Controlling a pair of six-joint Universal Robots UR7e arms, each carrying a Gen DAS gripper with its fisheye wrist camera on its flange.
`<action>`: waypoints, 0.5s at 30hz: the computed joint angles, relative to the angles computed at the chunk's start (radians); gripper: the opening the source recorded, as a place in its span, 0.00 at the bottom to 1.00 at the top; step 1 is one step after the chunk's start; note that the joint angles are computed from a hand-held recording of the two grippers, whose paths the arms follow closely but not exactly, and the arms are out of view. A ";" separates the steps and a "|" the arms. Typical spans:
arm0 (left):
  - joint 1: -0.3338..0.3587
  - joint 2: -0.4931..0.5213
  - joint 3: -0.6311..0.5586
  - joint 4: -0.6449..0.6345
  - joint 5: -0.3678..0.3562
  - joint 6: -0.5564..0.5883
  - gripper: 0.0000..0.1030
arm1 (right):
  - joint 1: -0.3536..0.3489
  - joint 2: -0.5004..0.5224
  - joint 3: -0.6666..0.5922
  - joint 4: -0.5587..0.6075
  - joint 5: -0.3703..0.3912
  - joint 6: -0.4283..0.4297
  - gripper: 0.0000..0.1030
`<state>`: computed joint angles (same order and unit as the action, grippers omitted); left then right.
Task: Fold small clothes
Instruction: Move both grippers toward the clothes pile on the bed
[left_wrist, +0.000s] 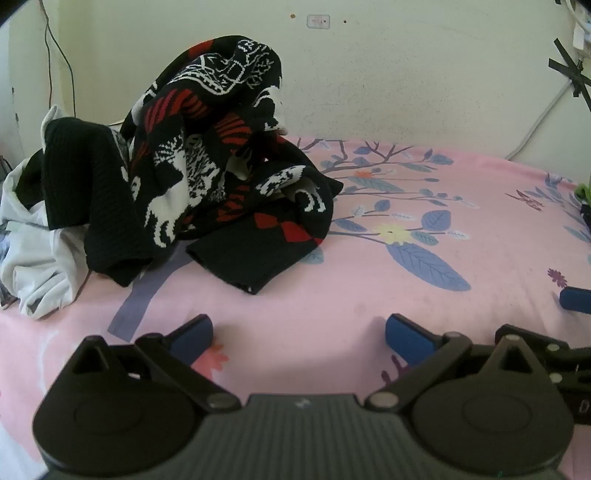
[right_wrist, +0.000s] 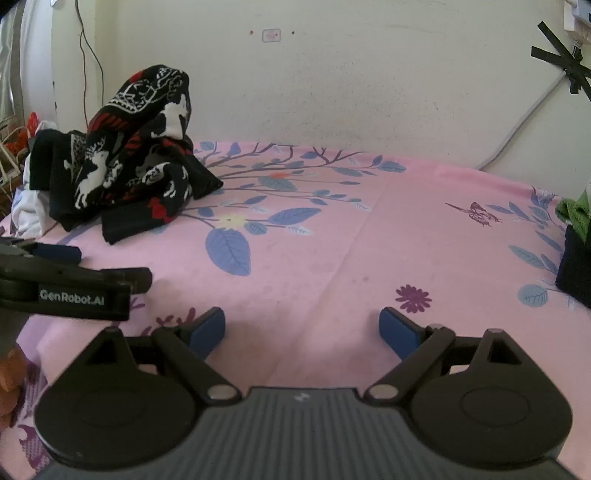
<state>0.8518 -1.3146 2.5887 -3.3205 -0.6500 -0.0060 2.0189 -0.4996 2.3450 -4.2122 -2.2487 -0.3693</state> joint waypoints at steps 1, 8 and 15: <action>0.001 0.000 -0.001 0.000 0.000 0.000 1.00 | -0.001 0.000 0.001 0.000 0.003 0.004 0.84; -0.003 -0.069 0.049 -0.042 -0.011 0.149 1.00 | -0.003 -0.003 0.004 0.003 0.009 0.006 0.84; 0.029 -0.313 0.128 -0.117 0.059 0.261 1.00 | -0.051 -0.044 0.062 -0.005 0.144 -0.022 0.80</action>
